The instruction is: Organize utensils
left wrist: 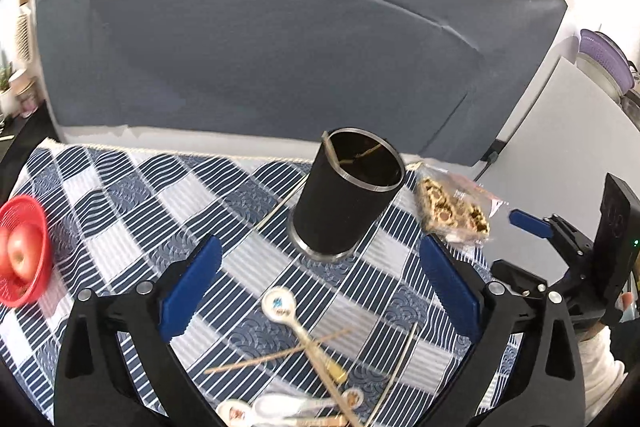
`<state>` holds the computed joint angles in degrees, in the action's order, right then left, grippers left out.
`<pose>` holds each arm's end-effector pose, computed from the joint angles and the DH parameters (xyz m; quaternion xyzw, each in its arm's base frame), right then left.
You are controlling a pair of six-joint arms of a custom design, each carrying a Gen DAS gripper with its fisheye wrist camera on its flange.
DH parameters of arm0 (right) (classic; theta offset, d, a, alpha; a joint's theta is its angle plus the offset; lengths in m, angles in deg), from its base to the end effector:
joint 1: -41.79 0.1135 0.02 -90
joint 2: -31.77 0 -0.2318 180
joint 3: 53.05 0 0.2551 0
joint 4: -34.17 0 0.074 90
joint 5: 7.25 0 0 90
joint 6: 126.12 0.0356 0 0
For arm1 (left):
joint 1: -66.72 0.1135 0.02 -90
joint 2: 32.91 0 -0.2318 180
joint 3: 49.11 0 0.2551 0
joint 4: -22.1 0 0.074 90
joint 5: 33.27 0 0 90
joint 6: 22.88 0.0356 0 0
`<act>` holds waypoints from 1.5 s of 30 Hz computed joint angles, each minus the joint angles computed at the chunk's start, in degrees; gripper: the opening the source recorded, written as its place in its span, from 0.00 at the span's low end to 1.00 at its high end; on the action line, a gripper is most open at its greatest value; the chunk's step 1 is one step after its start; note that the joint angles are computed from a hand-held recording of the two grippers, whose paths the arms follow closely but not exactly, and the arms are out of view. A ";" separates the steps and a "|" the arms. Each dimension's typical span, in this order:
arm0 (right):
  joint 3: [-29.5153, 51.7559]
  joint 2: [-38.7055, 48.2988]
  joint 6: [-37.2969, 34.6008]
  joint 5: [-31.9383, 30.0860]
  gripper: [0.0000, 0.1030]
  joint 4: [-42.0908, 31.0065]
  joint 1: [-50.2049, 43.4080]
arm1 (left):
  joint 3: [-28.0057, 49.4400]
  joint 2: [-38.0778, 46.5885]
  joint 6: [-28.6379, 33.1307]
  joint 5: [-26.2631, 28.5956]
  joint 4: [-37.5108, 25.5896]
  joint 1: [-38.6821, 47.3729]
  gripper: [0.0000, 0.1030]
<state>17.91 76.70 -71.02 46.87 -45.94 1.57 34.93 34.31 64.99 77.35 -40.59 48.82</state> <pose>0.1245 -0.0780 0.3059 -0.0529 0.9085 0.0534 0.4112 0.2332 -0.0885 0.3240 0.1917 0.8940 -0.2276 0.3351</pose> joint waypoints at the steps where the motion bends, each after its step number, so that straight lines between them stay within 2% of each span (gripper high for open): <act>1: -0.37 -0.90 -0.75 -0.18 0.85 -1.72 -1.11 | -0.88 -1.00 0.77 0.01 -0.56 0.71 0.94; 7: -2.39 -3.82 -3.18 -0.17 0.86 -7.22 -4.84 | -4.53 -5.05 5.67 1.42 -4.36 5.01 0.94; 10: -3.49 -4.70 -2.61 0.84 0.86 -7.78 -4.63 | -5.35 -4.94 7.84 1.34 -5.35 6.33 0.94; 17: -8.58 -5.37 6.08 8.74 0.86 -3.28 2.09 | -3.29 1.87 13.71 1.90 -6.70 8.86 0.94; 22: -12.25 -4.29 16.05 15.80 0.86 1.66 8.78 | 1.70 12.29 18.59 2.66 -5.91 8.94 0.94; 28: -16.44 0.28 28.69 25.28 0.86 8.94 17.14 | 11.66 28.88 23.59 2.74 -5.22 7.41 0.94; 31: -17.37 2.79 32.21 25.48 0.86 11.71 17.46 | 17.40 36.86 26.47 2.36 -5.25 5.91 0.94; 34: -18.70 5.37 36.29 27.79 0.86 15.26 18.44 | 20.11 41.56 28.26 0.28 -2.69 3.96 0.94; 39: -21.09 9.37 41.55 31.31 0.86 20.67 20.21 | 28.87 51.87 31.88 0.66 -3.75 2.11 0.94; 45: -22.64 13.18 45.94 32.65 0.86 26.86 21.33 | 39.25 61.77 35.46 -0.53 -5.21 0.37 0.94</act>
<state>-4.73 89.88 -25.08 79.51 -19.09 22.90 74.19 96.08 100.44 76.82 -45.81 49.19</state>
